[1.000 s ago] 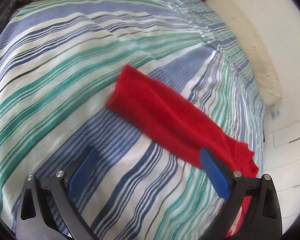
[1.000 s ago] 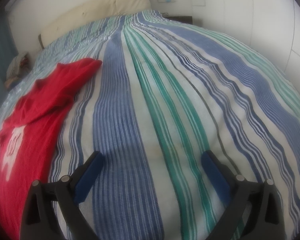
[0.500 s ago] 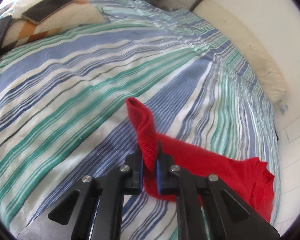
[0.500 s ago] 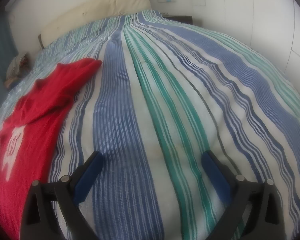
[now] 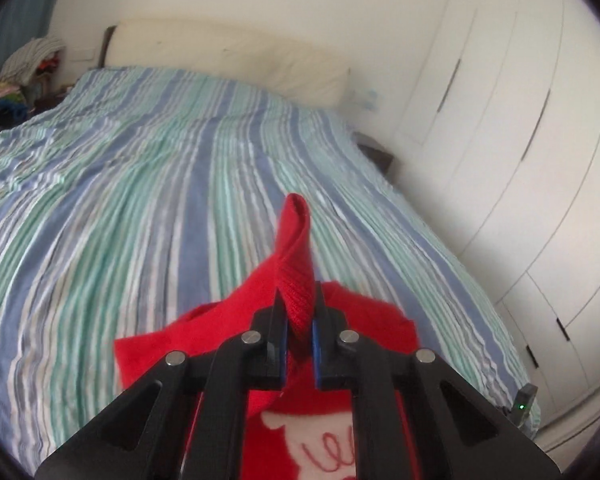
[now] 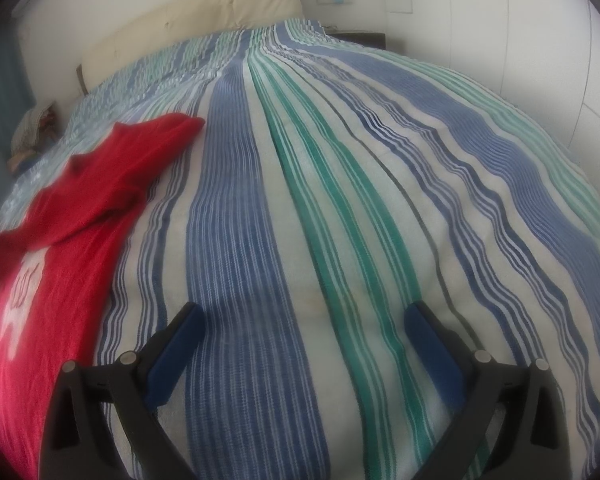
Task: Fold small clothes
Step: 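Grasp the other sleeve with the left gripper and fold it across the body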
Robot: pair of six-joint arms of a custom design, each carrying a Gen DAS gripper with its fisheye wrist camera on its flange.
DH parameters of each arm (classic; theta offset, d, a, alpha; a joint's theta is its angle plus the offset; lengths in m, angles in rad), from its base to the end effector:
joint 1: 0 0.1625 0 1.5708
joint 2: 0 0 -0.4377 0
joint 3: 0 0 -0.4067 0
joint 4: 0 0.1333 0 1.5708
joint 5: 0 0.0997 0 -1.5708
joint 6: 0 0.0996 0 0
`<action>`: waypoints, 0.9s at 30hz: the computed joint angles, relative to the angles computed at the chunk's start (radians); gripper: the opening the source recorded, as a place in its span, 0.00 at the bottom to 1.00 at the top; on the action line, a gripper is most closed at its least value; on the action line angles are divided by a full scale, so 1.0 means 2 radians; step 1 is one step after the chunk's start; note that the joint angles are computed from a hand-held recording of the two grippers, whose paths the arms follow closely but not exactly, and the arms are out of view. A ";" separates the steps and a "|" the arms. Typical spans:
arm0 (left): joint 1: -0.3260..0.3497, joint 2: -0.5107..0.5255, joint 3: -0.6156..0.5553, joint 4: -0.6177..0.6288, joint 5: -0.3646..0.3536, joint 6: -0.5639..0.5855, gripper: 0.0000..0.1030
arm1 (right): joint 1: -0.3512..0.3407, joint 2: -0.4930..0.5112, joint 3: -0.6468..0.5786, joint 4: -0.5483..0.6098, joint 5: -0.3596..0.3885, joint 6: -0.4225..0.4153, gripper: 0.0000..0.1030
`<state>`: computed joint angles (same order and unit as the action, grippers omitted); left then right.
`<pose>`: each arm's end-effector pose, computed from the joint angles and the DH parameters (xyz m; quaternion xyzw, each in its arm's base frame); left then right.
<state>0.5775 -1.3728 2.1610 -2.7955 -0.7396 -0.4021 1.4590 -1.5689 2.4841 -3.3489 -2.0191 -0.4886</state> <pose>-0.2989 -0.4417 0.2846 0.1766 0.8799 -0.4050 0.1748 0.0470 -0.3895 0.2952 0.0746 -0.8874 0.3298 0.3134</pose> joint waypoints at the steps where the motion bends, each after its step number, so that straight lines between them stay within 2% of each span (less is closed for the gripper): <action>1: -0.001 0.024 -0.006 -0.022 -0.010 0.023 0.07 | 0.000 0.000 0.000 0.000 0.001 0.000 0.97; 2: 0.002 0.045 -0.014 -0.035 -0.030 0.041 0.07 | 0.000 0.000 0.000 -0.001 0.001 -0.001 0.97; 3: 0.011 0.062 -0.026 -0.029 -0.065 0.048 0.09 | 0.000 0.000 0.000 -0.001 0.001 -0.001 0.97; 4: 0.021 0.078 -0.040 -0.009 -0.097 0.042 0.14 | 0.000 0.000 0.000 -0.001 0.001 -0.001 0.97; 5: 0.030 0.092 -0.050 0.018 -0.115 0.028 0.22 | 0.000 0.000 0.001 -0.001 0.001 -0.001 0.97; 6: 0.033 0.101 -0.057 0.049 -0.117 0.006 0.56 | 0.000 0.000 0.001 -0.001 0.001 -0.001 0.97; 7: 0.032 0.105 -0.053 0.060 -0.108 -0.010 0.80 | 0.000 0.000 0.001 -0.001 0.001 -0.001 0.97; 10: 0.026 0.075 -0.005 0.032 -0.090 -0.021 0.83 | -0.001 0.000 0.001 -0.001 0.001 -0.001 0.97; 13: 0.016 0.025 0.039 0.055 -0.041 -0.078 0.84 | 0.000 -0.001 0.001 0.001 0.001 0.000 0.97; 15: 0.017 -0.025 0.069 0.096 -0.014 -0.119 0.85 | 0.002 0.001 -0.001 0.003 -0.002 0.000 0.98; 16: 0.027 -0.047 0.076 0.117 -0.016 -0.127 0.85 | 0.004 0.002 -0.001 0.003 -0.006 0.000 0.98; 18: 0.042 -0.090 0.093 0.146 -0.027 -0.123 0.85 | 0.008 0.007 -0.003 0.002 -0.015 -0.002 0.99; 20: 0.038 -0.120 0.109 0.190 -0.016 -0.115 0.85 | 0.011 0.011 -0.004 -0.001 -0.020 -0.003 0.99; 23: 0.030 -0.122 0.122 0.233 -0.006 -0.104 0.85 | 0.011 0.011 -0.005 0.000 -0.020 -0.002 0.99; 25: 0.029 -0.098 0.126 0.226 0.000 -0.092 0.85 | 0.012 0.012 -0.005 -0.001 -0.022 -0.003 0.99; 27: 0.029 -0.064 0.127 0.200 0.025 -0.081 0.85 | 0.013 0.015 -0.005 -0.004 -0.027 -0.004 0.99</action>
